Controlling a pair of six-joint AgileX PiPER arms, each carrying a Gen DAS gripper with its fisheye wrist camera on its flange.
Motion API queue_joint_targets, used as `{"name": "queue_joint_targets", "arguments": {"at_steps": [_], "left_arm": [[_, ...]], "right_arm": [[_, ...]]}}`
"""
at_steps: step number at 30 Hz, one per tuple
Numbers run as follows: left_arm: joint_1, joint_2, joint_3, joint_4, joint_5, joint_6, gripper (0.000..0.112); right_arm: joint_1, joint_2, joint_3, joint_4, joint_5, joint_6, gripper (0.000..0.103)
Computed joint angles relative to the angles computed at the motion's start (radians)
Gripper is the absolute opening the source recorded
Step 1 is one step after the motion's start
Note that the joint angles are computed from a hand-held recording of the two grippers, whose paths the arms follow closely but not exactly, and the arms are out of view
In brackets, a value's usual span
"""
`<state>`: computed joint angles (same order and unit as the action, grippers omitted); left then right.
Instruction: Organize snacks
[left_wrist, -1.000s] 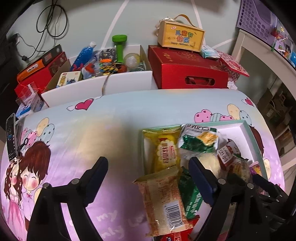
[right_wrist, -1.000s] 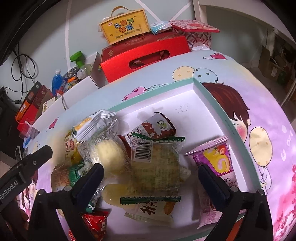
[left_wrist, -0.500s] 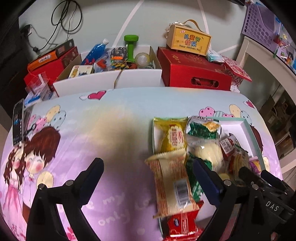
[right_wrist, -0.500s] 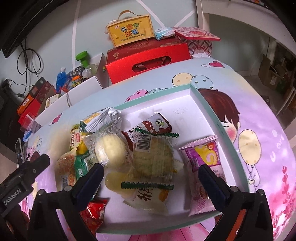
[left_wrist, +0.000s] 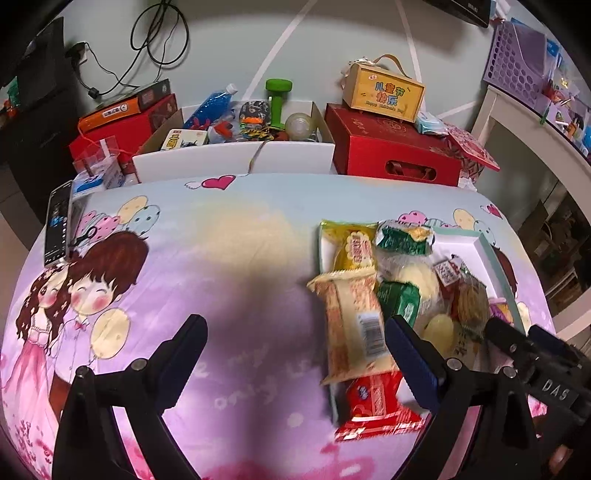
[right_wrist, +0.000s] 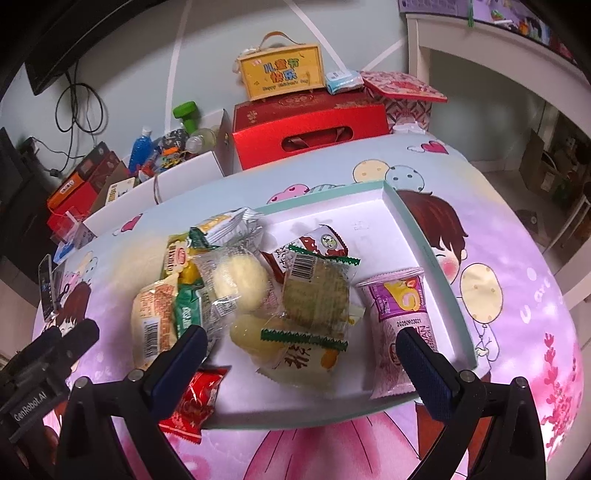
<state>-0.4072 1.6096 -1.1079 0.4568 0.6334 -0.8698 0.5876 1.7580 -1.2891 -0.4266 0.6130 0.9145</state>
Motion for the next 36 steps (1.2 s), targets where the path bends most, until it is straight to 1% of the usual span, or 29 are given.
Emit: {"name": "queue_joint_targets", "arguments": {"at_steps": [3,7,11,16,20,24,28,32,36], "left_arm": [[-0.017,-0.032,0.038,0.058,0.02,-0.059,0.097],[-0.012,-0.086,0.113,0.057,-0.012,-0.067,0.097],[-0.053,-0.108,0.161,0.141,0.04,-0.16,0.097],[-0.073,-0.172,0.249,0.172,0.022,-0.194,0.097],[-0.117,-0.209,0.305,0.246,0.06,-0.282,0.097],[-0.129,-0.233,0.355,0.278,0.049,-0.338,0.097],[-0.158,-0.233,0.411,0.349,0.063,-0.432,0.097],[-0.208,-0.203,0.438,0.41,0.125,-0.515,0.097],[-0.23,-0.214,0.466,0.444,0.135,-0.569,0.097]], "right_arm": [[0.022,-0.021,0.023,-0.033,0.005,0.028,0.103],[0.048,-0.035,0.056,-0.057,0.022,0.055,0.103],[0.087,-0.06,0.094,-0.103,0.031,0.107,0.103],[0.151,-0.078,0.137,-0.163,0.046,0.177,0.103],[0.207,-0.084,0.175,-0.22,0.048,0.247,0.103],[0.259,-0.086,0.223,-0.316,0.017,0.365,0.103],[0.312,-0.069,0.258,-0.424,0.024,0.485,0.103],[0.352,-0.071,0.309,-0.531,0.036,0.627,0.103],[0.376,-0.079,0.357,-0.624,0.047,0.755,0.103]]}}
